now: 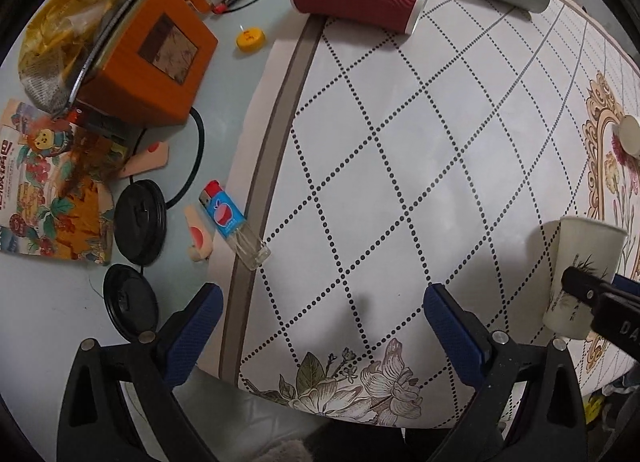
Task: Flip cup upright
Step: 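Lower the upright white cup onto the cloth with the right gripper and open it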
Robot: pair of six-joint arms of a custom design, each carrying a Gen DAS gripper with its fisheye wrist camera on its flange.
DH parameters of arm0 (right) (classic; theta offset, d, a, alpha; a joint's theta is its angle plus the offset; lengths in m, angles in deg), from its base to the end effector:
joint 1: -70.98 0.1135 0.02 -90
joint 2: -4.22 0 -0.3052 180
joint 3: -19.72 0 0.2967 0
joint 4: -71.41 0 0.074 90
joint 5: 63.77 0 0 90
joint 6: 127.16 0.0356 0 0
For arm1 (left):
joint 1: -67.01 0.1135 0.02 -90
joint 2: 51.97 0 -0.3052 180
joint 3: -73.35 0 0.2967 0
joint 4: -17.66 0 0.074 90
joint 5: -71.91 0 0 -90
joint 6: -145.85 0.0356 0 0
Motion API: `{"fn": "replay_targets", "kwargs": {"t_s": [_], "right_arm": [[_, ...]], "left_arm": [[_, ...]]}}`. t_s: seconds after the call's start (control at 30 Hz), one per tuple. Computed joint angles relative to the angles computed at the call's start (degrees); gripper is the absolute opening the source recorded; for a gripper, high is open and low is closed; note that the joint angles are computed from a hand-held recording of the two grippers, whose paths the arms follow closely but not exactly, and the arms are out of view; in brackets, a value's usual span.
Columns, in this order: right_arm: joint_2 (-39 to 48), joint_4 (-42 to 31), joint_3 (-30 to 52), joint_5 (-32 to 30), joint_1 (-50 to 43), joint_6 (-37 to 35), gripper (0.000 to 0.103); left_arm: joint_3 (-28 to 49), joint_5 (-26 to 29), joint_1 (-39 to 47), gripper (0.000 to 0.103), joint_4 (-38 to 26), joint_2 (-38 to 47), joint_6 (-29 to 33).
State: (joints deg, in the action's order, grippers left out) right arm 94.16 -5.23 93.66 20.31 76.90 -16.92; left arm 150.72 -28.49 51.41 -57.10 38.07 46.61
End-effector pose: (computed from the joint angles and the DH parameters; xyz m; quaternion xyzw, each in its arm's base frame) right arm 0.2979 0.0346 0.2276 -0.1256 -0.9905 -0.0451 0.0341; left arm 0.3047 -0.0784 0.2447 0.0532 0.9942 0.0837 0.0413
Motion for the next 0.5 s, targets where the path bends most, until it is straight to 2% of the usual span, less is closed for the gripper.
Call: {"fn": "replay_targets", "kwargs": {"t_s": [0.33, 0.5], "right_arm": [[-3.17, 1.87, 0.61, -1.27, -1.50, 0.45, 0.063], [-3.97, 5.07, 3.12, 1.57, -2.62, 0.28, 0.063]], "left_arm": [[2.22, 2.41, -0.06, 0.102, -1.41, 4.25, 0.67], [5.37, 3.74, 0.26, 0.102, -2.00, 7.42, 0.20]]}}
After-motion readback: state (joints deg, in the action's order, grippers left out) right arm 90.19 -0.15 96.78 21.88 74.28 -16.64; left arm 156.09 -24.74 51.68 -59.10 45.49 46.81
